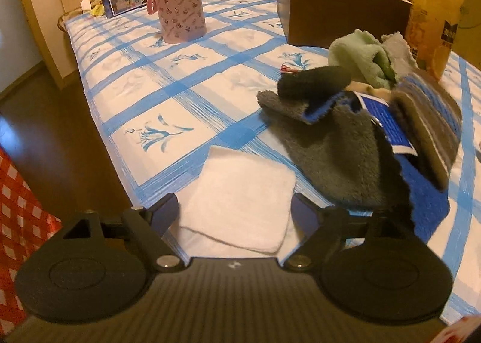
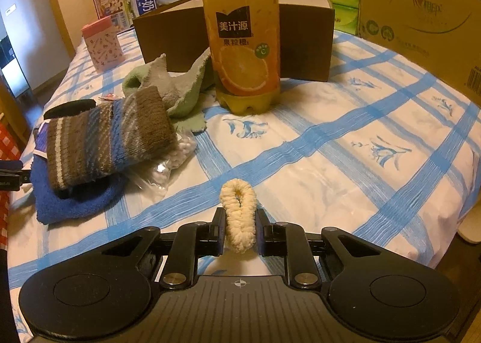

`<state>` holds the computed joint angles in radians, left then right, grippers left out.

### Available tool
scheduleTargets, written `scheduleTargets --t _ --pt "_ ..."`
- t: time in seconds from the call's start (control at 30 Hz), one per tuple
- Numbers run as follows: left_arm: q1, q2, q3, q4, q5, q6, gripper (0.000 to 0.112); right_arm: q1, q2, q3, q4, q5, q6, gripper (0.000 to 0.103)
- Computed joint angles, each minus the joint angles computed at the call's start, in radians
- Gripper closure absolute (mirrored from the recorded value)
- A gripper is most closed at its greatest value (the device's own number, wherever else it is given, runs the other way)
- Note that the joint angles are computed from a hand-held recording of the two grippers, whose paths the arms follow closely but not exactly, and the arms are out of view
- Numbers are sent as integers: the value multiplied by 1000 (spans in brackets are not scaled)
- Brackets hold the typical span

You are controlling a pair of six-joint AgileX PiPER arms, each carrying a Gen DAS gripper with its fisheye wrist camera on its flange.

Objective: Organize soft objects
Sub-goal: 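Grasp the cream hair tie with the right tool while the left tool grasps the white napkin, then carry the hair tie and napkin into the brown box and open both tools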

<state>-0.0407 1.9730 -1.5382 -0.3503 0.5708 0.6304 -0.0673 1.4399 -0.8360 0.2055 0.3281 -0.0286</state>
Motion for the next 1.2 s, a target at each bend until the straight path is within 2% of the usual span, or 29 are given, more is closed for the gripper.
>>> scheduleTargets --t 0.1,0.17,0.3,0.37,0.4,0.7,0.93,1.03,1.2 --pt "2 11 -18 -18 14 10 41 2 -4 0 8 1 -11 83" --pt "1 0 -3 -48 11 44 58 3 -7 -1 14 4 -16 83" --pt "-11 -30 44 -101 -7 122 83 7 -16 0 26 10 -24 83" --pt "-17 -38 53 -111 -5 131 102 7 -25 2 35 12 -35 83" --pt "-22 -42 56 -108 -2 123 105 8 -31 3 36 14 -36 83" --pt "-44 -169 152 -37 7 -22 107 2 -122 10 75 53 -74 83" --pt "-54 -324 194 -14 100 -89 108 -3 -256 34 91 103 -76 83" --pt "-85 -389 207 -3 121 -104 108 -34 -314 36 141 139 -133 83" --pt "-154 -449 177 28 137 -150 107 -149 -377 17 309 215 -329 83"
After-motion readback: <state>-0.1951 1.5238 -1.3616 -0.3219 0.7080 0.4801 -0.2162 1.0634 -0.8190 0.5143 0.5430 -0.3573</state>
